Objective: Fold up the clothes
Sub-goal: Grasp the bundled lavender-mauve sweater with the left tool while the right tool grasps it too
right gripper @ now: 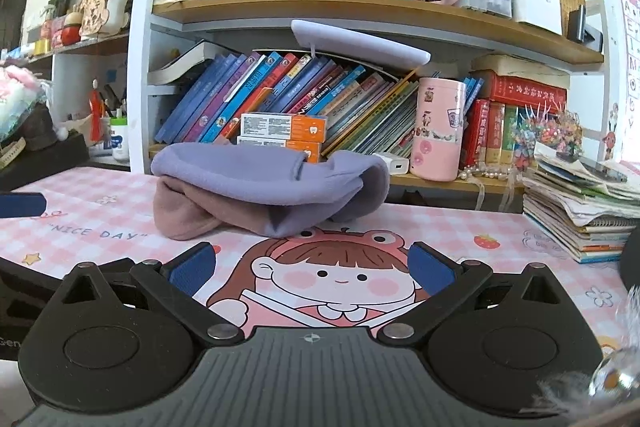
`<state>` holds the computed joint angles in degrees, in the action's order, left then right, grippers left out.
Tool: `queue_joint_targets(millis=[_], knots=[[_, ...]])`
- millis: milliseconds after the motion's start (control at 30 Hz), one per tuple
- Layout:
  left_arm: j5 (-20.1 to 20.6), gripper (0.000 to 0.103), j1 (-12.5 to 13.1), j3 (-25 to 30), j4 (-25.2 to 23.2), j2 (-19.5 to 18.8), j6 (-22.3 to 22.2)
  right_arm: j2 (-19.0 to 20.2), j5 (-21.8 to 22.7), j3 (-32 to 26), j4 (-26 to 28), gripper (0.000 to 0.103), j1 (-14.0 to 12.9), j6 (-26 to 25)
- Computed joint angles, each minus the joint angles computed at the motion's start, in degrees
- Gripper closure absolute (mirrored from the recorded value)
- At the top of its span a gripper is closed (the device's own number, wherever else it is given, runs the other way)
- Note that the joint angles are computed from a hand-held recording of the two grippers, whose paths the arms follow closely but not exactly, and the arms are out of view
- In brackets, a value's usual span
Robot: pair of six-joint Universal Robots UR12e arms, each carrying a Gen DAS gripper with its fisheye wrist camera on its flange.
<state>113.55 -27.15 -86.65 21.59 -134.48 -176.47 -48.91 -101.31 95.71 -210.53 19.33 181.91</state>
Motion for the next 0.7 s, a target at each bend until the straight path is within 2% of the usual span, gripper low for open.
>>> queue_joint_targets(millis=[133,200,233,300,433,467,500,533,567,600,667,700], knots=[[-3.5,0.001,1.0,-1.0,-0.2,0.7,-3.0,-0.5,1.5,0.3,1.8,0.000,-0.6,3.3],[-5.5,0.019,1.4,-1.5,0.8,0.9,-3.4,-1.7,5.6,0.6,6.1,0.000,-1.7,5.7],[-6.2,0.023,1.5,-1.8,0.3,1.2,-2.7,-2.2,7.9,0.5,8.2,0.000,-2.2,5.8],[-8.2,0.037,1.9,-2.2,-1.0,1.9,-1.0,-2.7,11.0,-0.3,9.3,0.000,-3.0,3.1],[-11.8,0.038,3.3,-1.9,-1.9,3.2,-0.3,-1.9,15.4,-2.6,7.5,0.002,-4.3,-5.0],[-12.2,0.038,3.6,-1.2,-2.3,3.3,-0.7,-1.6,16.9,-3.4,8.5,0.012,-4.6,-6.0],[-12.6,0.038,4.0,-0.5,-2.7,3.2,-1.1,-1.1,18.2,-4.2,9.2,0.031,-4.9,-6.5],[-12.9,0.038,4.3,0.6,-3.3,3.0,-1.8,-0.7,18.8,-4.9,10.0,0.043,-5.1,-6.6],[-13.1,0.038,4.7,1.8,-4.3,2.6,-2.7,-0.3,19.3,-5.6,10.8,0.061,-5.2,-6.6],[-13.1,0.038,5.0,3.2,-5.7,2.1,-4.0,0.0,20.1,-5.5,10.1,0.066,-5.5,-5.0],[-12.2,0.038,5.3,6.3,-9.1,0.5,-7.9,0.8,21.7,-5.4,8.4,0.066,-6.0,-1.6],[-11.8,0.038,5.5,7.9,-10.8,-0.2,-9.8,0.7,21.9,-5.1,7.7,0.066,-6.2,-1.6]])
